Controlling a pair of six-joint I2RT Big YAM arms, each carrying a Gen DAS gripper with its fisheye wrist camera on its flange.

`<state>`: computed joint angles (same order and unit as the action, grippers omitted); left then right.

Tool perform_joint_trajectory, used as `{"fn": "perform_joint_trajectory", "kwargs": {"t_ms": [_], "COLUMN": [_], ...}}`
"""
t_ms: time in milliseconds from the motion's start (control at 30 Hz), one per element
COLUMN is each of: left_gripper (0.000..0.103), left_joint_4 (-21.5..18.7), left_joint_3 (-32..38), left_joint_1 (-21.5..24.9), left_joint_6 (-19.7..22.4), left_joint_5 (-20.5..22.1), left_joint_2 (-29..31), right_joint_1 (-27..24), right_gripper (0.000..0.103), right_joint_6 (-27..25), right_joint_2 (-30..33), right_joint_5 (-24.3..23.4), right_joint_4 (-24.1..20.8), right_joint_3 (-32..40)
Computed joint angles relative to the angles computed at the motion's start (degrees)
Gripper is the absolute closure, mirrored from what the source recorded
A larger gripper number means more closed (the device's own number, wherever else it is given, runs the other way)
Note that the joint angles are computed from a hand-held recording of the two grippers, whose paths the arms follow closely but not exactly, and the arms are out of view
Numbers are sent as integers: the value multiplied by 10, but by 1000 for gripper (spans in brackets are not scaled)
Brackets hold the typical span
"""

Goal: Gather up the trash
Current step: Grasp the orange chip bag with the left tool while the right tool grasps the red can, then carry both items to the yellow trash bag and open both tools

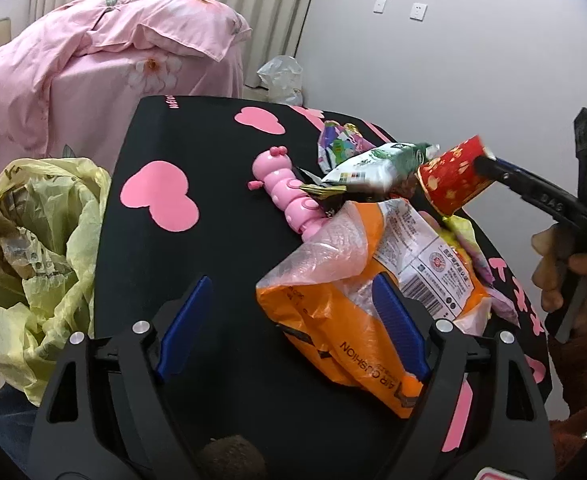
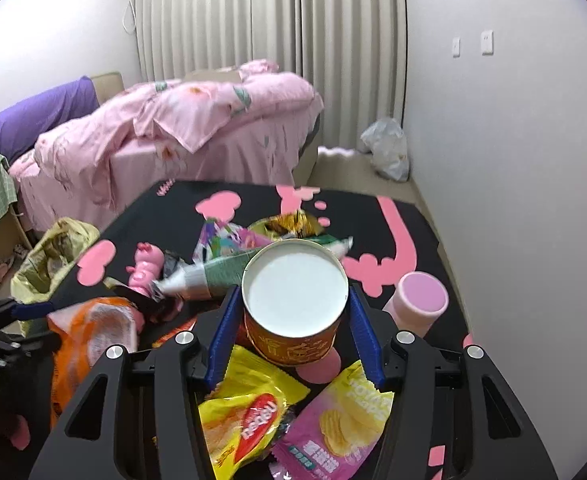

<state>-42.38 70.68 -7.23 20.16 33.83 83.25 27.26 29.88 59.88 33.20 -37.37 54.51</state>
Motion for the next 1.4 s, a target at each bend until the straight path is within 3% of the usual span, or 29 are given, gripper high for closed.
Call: {"fn": "perform_joint_trajectory", "kwargs": {"t_ms": [167, 267, 367, 433, 533, 733, 967, 1033, 1167, 1300, 1400], "left_gripper": [25, 29, 46, 67, 87, 92, 94, 94, 94, 94, 94], "left_joint_4": [-31, -53, -82, -99, -72, -24, 57, 90, 175, 167, 148], "left_joint_3": [28, 63, 92, 98, 71, 54, 71, 72, 70, 106, 126], "left_joint_1": [-2, -13, -25, -25, -9, 37, 122, 136, 148, 157, 162], "left_joint_6": [-15, 7, 24, 23, 4, -19, -97, -111, -134, -147, -150], "left_joint_5": [-9, -14, -30, -25, 1, 4, -17, -39, -140, -198, -206], "left_joint_2": [18, 45, 73, 75, 39, -25, -47, -47, -28, 31, 77], "right_joint_1": [21, 27, 33, 42, 59, 92, 116, 115, 101, 84, 69], "right_gripper": [53, 53, 53, 53, 53, 53, 53, 53, 53, 53, 53], "right_joint_6": [2, 3, 10, 13, 7, -14, -64, -87, -116, -141, -157], "right_joint_2": [-32, -38, -46, -52, -61, -63, -23, 0, 53, 114, 169], "right_joint_5": [10, 16, 14, 22, 40, 57, 47, 29, -21, -68, -114], "right_joint_4": [-8, -17, -29, -35, -41, -24, 13, 29, 49, 62, 70], "right_joint_3": [-9, -11, -13, -12, -6, 15, 59, 78, 120, 167, 214]}}
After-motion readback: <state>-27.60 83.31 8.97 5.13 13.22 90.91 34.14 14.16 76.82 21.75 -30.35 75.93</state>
